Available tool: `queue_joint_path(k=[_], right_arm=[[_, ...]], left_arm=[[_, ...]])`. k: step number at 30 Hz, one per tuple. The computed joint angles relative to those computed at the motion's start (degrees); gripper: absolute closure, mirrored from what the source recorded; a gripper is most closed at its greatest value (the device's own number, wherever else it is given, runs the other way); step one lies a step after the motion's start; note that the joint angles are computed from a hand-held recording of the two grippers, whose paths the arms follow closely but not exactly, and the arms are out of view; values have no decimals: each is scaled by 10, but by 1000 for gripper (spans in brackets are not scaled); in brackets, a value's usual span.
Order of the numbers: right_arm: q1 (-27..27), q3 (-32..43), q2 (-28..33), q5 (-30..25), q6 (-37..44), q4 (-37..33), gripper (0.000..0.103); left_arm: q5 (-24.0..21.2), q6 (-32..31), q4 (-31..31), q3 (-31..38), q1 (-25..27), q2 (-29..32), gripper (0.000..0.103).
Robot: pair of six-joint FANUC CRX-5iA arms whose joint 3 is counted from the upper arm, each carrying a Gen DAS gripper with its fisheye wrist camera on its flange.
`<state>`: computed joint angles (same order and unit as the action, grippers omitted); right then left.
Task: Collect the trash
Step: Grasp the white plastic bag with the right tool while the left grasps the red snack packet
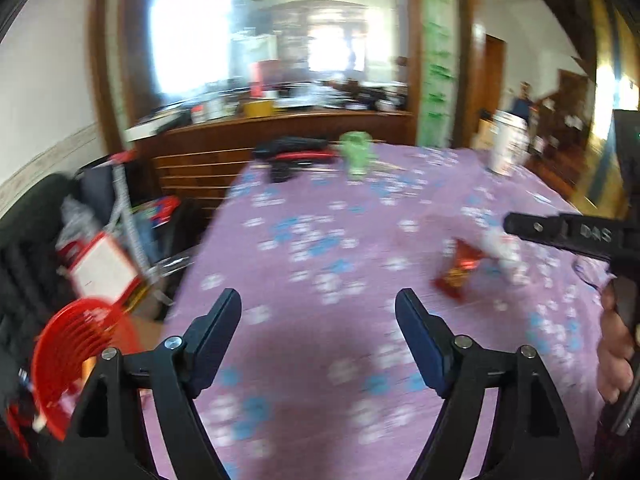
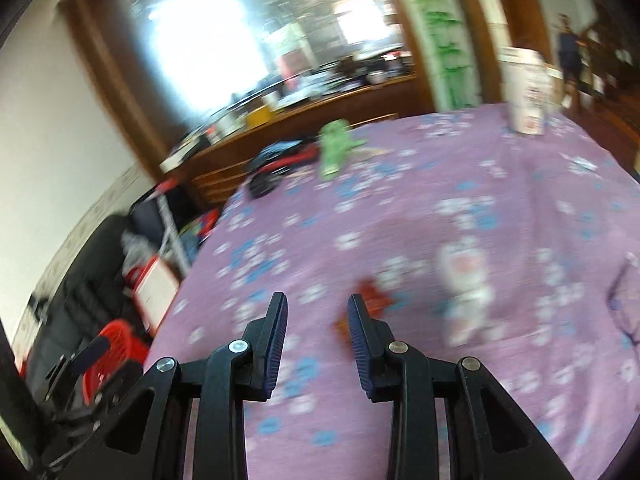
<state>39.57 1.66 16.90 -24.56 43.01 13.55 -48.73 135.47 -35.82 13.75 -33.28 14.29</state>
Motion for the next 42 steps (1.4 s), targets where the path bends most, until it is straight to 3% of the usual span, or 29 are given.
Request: queue_joint_path(k=[3,7,9,14,16,20,27,35,42], right_arm=[[-36,-4,7,-2,-16,4,70],[-78,0,25,10,0,-43,70],[-93,17,39,-8,42,-95,70],[-99,31,51,-26,54,-115,67],[-96,20,49,-16,34,-90,61],[-94,34,60,-27,63,-107,60],[-75,46,84,-52,33,-44,60],[-74,51,92,-65,24,-29,60],[-84,39,82,-54,16,-42,60]], left_arm=[[5,-79,75,60,9,62,24],[-18,-138,124,142,9,142,24],[-29,-153,131,180,4,178,24],[-47,-171,121,251,-6,241,25],[-40,-176,130,259,-3,251,25],[-20,-174,141,251,6,253,25],[9,-167,154,233,20,258,25],[-28,-168,147,269,14,278,25],[-115,-254,179,398,4,345,25]])
